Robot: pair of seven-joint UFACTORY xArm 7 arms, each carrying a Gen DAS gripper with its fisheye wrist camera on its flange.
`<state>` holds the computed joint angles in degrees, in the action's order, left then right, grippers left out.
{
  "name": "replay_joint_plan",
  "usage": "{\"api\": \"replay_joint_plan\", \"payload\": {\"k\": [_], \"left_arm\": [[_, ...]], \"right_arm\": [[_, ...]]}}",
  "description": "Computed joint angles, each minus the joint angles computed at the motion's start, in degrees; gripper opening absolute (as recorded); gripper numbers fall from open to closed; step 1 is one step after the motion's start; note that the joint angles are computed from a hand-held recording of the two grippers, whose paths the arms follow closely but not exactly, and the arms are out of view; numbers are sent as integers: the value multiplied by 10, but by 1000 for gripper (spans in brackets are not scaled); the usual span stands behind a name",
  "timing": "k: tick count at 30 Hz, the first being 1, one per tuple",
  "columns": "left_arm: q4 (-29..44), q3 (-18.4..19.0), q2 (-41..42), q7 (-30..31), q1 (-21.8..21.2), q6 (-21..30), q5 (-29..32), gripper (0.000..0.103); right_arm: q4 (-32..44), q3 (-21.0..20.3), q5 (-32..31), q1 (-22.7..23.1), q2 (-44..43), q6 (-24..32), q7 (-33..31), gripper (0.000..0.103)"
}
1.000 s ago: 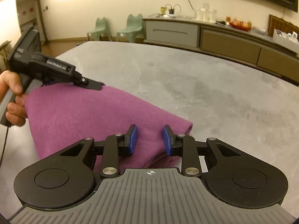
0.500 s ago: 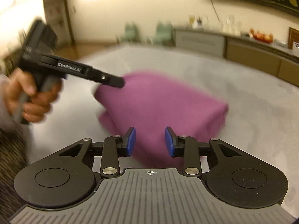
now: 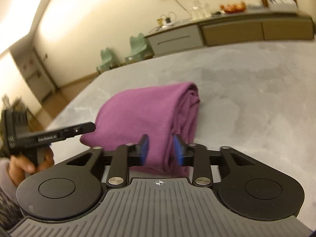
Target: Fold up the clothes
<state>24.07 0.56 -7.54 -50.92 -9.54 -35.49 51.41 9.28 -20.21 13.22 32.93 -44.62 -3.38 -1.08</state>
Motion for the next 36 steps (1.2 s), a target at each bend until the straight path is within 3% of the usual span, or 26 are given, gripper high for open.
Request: {"api": "replay_joint_plan", "payload": {"k": [3, 4, 6, 8, 9, 12, 14, 16, 18, 20, 21, 24, 25, 27, 29, 30, 33, 35, 36], "left_arm": [[20, -8, 14, -4, -7, 41, 14, 34], [28, -5, 18, -20, -10, 54, 36, 34], [39, 4, 21, -56, -7, 55, 88, 36], [37, -1, 19, -50, -3, 61, 88, 36], [34, -6, 19, -36, -2, 63, 75, 38], [13, -10, 4, 2, 0, 48, 33, 37], [-18, -19, -19, 45, -1, 23, -25, 37], [-42, -3, -32, 57, -15, -23, -56, 40], [-42, -21, -28, 62, -20, -2, -94, 38], [-21, -22, -12, 34, -32, 60, -79, 43], [-16, -10, -4, 27, -44, 66, -74, 49], [9, 20, 6, -36, -57, 81, -2, 50], [4, 8, -3, -37, -46, 84, -4, 50], [-22, -7, -23, -2, -40, 74, -55, 48], [-43, -25, -25, 49, -41, 71, -123, 53], [-50, -35, -25, 64, -38, 69, -144, 53], [-47, 10, -48, 26, -76, 98, -107, 54], [-59, 35, -86, -6, -101, 126, -86, 58], [-76, 34, -120, -6, -109, 147, -94, 66]], "right_arm": [[11, -46, 4, 44, 24, 1, -14, 38], [17, -47, 11, 51, 38, 3, -22, 24], [21, 15, -5, 2, 60, -9, -11, 4], [23, 124, -22, -101, 73, -11, 22, 2], [23, 149, -27, -126, 79, -11, 32, 1], [23, 223, -53, -201, 93, -11, 65, 1], [21, 274, -73, -252, 92, -14, 89, 8], [-4, 325, -89, -290, 32, -61, 111, 14], [-9, 301, -111, -257, 21, -98, 109, 15], [6, 237, -137, -192, 66, -101, 94, 19], [13, 215, -155, -171, 90, -102, 96, 19], [35, 233, -152, -199, 184, -118, 80, 19], [45, 215, -155, -188, 187, -104, 81, 18], [63, 200, -152, -173, 163, -46, 88, 18], [42, 220, -150, -183, 129, -62, 87, 23], [35, 206, -153, -169, 131, -73, 82, 20], [36, 193, -160, -167, 168, -92, 67, 22], [46, 166, -160, -144, 142, -50, 69, 28], [37, 178, -153, -152, 111, -35, 74, 39]]}}
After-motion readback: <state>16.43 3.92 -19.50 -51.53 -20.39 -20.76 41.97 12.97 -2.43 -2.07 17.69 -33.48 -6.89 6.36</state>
